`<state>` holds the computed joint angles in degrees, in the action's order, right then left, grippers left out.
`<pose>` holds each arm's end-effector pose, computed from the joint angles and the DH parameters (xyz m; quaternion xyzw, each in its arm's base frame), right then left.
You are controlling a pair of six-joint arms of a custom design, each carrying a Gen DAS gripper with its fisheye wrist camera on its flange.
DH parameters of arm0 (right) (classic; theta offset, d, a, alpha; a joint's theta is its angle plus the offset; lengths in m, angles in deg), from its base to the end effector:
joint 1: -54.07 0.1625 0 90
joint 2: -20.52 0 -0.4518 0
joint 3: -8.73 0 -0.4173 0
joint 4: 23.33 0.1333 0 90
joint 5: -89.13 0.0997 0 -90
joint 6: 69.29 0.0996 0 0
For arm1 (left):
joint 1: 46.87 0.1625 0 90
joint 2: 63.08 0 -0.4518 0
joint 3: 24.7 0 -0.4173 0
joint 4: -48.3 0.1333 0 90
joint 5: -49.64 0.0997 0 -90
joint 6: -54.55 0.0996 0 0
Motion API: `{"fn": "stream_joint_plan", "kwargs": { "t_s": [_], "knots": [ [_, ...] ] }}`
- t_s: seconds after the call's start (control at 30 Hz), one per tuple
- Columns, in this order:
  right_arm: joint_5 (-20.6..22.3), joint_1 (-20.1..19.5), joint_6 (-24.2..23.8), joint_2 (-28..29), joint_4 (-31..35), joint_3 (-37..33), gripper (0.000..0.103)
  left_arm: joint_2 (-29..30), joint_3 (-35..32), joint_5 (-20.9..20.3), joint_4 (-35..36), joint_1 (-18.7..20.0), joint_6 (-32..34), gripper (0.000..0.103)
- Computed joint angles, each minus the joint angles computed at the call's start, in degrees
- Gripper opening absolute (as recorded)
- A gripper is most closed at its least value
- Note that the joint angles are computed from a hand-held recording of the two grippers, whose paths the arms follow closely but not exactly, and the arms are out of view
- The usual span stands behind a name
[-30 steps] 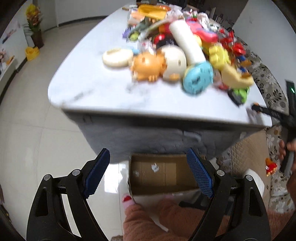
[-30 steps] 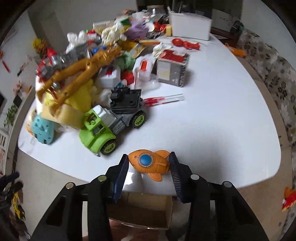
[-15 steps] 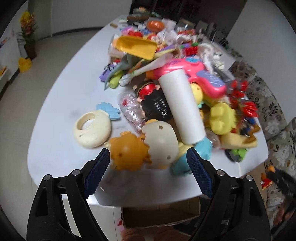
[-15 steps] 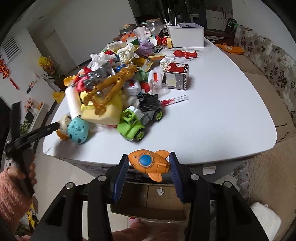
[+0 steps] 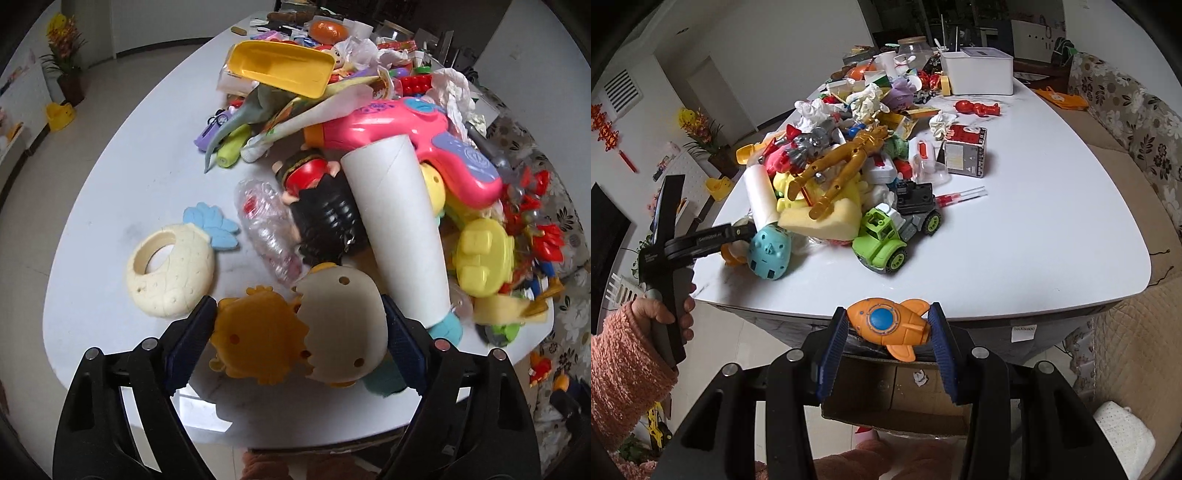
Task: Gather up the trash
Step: 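Grasp the orange chick-in-egg toy with the left tool, then drop the rocket from the right tool while the left drops the chick into the box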
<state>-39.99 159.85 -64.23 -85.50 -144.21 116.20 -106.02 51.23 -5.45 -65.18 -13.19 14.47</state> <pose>0.1813 -0.3824 0.5679 0.0005 -0.9153 0.2940 0.2752 -0.5316 -0.5829 0.1460 0.1589 0.9376 -0.1701 0.2582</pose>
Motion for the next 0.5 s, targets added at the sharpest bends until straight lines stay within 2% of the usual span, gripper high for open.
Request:
{"fn": "stream_joint_plan", "kwargs": {
  "t_s": [0.17, 0.3, 0.4, 0.5],
  "knots": [
    [1.11, 0.35, -0.87, 0.97, -0.87, -0.2, 0.045, -2.98, 2.94, 0.33, -2.68, -0.52, -0.47, 0.084],
    [2.13, 1.49, -1.9, 1.55, 0.31, -0.43, 0.045, -7.86, 7.68, -0.71, -6.9, -2.6, 1.88, 0.084],
    [3.62, 2.06, -1.63, 1.23, 2.64, 0.05, 0.045, -11.49, 11.47, -2.28, -6.58, -5.04, 3.29, 0.084],
    [4.77, 1.91, -0.66, 0.47, 5.41, 1.32, 0.045, -13.87, 15.56, -5.79, -5.28, -6.34, 1.38, 0.084]
  ]
}}
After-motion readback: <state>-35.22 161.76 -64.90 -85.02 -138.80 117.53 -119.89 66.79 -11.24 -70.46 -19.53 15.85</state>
